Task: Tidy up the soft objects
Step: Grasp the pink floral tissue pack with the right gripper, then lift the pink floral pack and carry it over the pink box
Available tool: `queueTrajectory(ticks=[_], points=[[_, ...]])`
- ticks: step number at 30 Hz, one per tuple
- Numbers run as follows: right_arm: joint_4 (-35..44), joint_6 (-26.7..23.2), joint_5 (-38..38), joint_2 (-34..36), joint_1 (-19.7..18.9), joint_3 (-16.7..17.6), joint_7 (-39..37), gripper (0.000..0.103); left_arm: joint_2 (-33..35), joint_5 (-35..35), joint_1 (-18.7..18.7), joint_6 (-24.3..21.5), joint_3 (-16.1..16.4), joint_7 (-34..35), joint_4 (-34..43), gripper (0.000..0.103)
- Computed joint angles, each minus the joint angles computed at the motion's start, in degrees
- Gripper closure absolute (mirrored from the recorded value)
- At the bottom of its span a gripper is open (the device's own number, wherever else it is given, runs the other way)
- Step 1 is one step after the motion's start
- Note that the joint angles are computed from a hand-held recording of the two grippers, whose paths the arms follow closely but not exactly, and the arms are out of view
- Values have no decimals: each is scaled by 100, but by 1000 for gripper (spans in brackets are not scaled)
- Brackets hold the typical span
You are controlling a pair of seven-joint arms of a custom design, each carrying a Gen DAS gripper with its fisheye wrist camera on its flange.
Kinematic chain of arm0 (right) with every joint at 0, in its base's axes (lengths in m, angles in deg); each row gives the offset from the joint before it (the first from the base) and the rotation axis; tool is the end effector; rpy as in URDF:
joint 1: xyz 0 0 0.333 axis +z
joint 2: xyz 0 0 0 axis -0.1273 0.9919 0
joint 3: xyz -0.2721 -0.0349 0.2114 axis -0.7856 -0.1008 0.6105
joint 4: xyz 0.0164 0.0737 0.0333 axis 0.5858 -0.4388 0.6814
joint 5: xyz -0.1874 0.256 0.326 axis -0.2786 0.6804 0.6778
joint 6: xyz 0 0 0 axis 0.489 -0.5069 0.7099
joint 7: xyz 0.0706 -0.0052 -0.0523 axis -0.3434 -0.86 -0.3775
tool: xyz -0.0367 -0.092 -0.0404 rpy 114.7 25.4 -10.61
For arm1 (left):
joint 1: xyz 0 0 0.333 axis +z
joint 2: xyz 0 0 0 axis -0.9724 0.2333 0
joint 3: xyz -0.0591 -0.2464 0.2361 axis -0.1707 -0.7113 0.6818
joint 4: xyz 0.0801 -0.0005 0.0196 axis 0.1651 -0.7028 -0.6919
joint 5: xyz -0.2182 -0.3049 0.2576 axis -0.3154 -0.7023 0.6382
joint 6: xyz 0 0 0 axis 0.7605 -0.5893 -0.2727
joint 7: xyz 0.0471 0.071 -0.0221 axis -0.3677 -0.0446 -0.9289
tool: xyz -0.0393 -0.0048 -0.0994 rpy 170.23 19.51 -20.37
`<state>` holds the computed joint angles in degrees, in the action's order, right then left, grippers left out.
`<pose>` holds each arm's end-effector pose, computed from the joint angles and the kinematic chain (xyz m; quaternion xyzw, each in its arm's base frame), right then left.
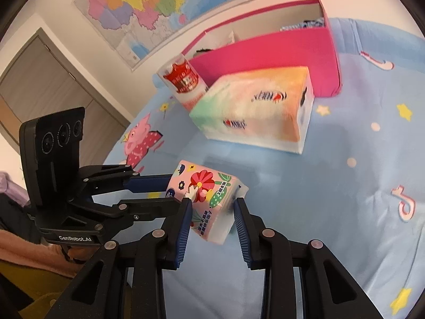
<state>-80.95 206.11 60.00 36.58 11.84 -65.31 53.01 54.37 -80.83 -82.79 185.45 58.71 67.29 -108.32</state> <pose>0.5345 0.0770 0.4921 -0.5866 0.6854 -0.0724 0.4254 0.6499 -0.2404 0.5449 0.3038 -0.8938 0.3272 0.0421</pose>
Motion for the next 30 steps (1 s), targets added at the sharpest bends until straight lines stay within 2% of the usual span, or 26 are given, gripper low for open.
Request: queueTrajectory(ticks=[30], points=[[365,591,-499,4,131,-177,-46,70,141,-219,-59,620,-117,176,518,67]])
